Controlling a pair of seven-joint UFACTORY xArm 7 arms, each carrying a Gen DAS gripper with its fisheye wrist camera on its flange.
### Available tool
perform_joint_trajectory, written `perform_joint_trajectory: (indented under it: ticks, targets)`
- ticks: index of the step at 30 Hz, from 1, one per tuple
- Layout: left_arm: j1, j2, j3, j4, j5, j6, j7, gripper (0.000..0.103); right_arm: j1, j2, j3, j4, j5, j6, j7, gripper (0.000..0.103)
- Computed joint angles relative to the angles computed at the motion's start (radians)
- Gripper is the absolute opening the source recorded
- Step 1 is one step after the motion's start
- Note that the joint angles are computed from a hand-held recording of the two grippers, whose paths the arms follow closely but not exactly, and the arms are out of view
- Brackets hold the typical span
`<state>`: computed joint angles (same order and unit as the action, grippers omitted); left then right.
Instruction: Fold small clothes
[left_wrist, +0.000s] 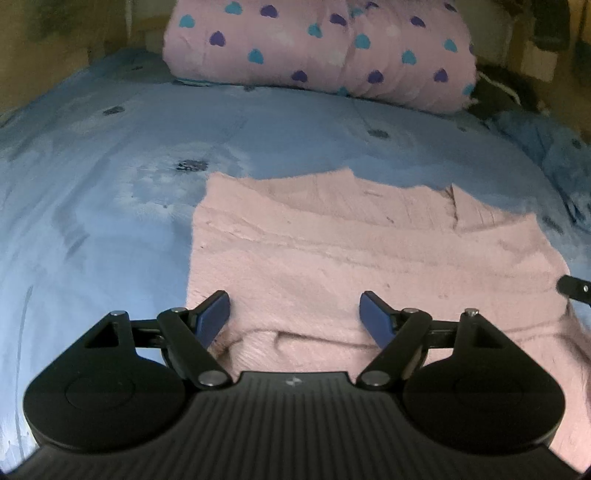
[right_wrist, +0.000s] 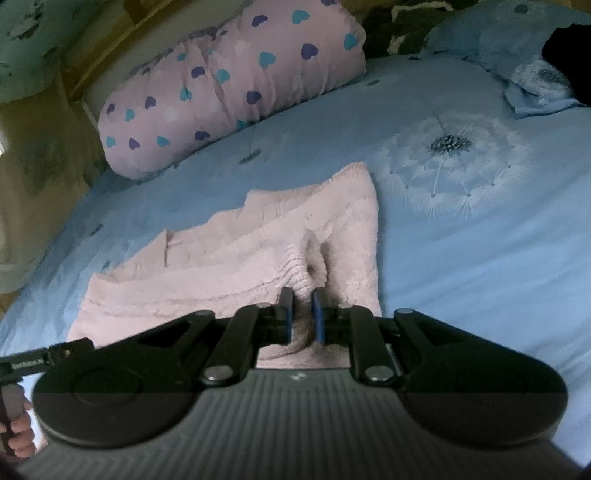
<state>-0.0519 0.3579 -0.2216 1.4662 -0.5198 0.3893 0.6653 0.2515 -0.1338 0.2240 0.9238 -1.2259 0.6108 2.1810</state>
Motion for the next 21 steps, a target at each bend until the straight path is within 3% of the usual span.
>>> perform_joint_trajectory:
  ticks: [4,7,11,18,21]
  targets:
    - [-0.013,0.026,0.023,0.037,0.027,0.016,-0.066,0.081,0.022,0.024,0.021,0.042,-0.021,0.112,-0.054,0.022]
    - [-0.039,0.055,0.058,0.071,0.103,0.041,-0.149,0.081,0.040,0.049,0.015,0.069,-0.029,0.162,-0.120,0.022]
    - [-0.036,0.088,0.064,0.100,0.161,0.052,-0.204,0.088,0.056,0.095,-0.015,0.100,0.086,0.207,-0.266,0.022]
    - [-0.009,0.092,0.038,0.104,0.168,0.060,-0.205,0.089,0.048,0.068,-0.038,0.040,0.019,0.137,-0.163,0.020]
    - [0.004,0.078,0.029,0.092,0.155,0.064,-0.188,0.089,0.044,0.051,-0.031,0.031,0.014,0.129,-0.099,0.026]
